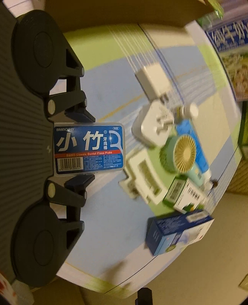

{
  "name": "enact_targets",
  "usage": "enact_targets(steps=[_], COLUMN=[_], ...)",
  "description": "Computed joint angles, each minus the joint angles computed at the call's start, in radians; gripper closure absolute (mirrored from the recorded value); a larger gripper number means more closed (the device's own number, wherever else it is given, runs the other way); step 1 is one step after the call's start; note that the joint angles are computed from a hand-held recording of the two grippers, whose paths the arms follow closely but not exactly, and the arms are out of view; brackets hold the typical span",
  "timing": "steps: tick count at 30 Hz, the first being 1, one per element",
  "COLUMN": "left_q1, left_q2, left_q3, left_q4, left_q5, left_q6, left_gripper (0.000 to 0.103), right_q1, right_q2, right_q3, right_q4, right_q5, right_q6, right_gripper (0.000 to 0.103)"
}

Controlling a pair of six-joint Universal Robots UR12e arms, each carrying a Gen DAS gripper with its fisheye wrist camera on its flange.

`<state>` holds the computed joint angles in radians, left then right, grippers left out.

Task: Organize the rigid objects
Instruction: 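Grasp the floss box with the left tool while the right tool approaches the white medicine box, then lift the floss box with the left tool while the right tool grasps the white medicine box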

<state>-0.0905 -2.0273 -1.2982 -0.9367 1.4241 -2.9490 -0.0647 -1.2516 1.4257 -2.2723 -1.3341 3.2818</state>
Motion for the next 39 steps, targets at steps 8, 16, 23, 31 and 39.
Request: enact_targets(steps=[8, 16, 23, 31, 39], left_q1=[0.021, 0.044, 0.052, 0.060, 0.076], left_q2=[0.032, 0.033, 0.036, 0.034, 0.044], left_q3=[-0.037, -0.011, 0.000, 0.006, 0.018], left_q4=[0.092, 0.141, 0.149, 0.152, 0.193], left_q5=[0.101, 0.146, 0.166, 0.151, 0.121], left_q6=[-0.152, -0.226, -0.243, -0.253, -0.263], left_gripper=[0.050, 0.050, 0.050, 0.050, 0.050], right_q1=[0.020, 0.039, 0.047, 0.042, 0.070], right_q2=[0.057, 0.146, 0.201, 0.205, 0.181], right_q3=[-0.057, -0.145, -0.207, -0.211, -0.260], right_q4=[-0.041, -0.099, -0.065, -0.066, -0.079], right_q5=[0.024, 0.005, -0.025, -0.012, 0.044], right_q6=[-0.051, -0.032, -0.004, 0.019, -0.017], right_gripper=[0.002, 0.008, 0.014, 0.038, 0.039])
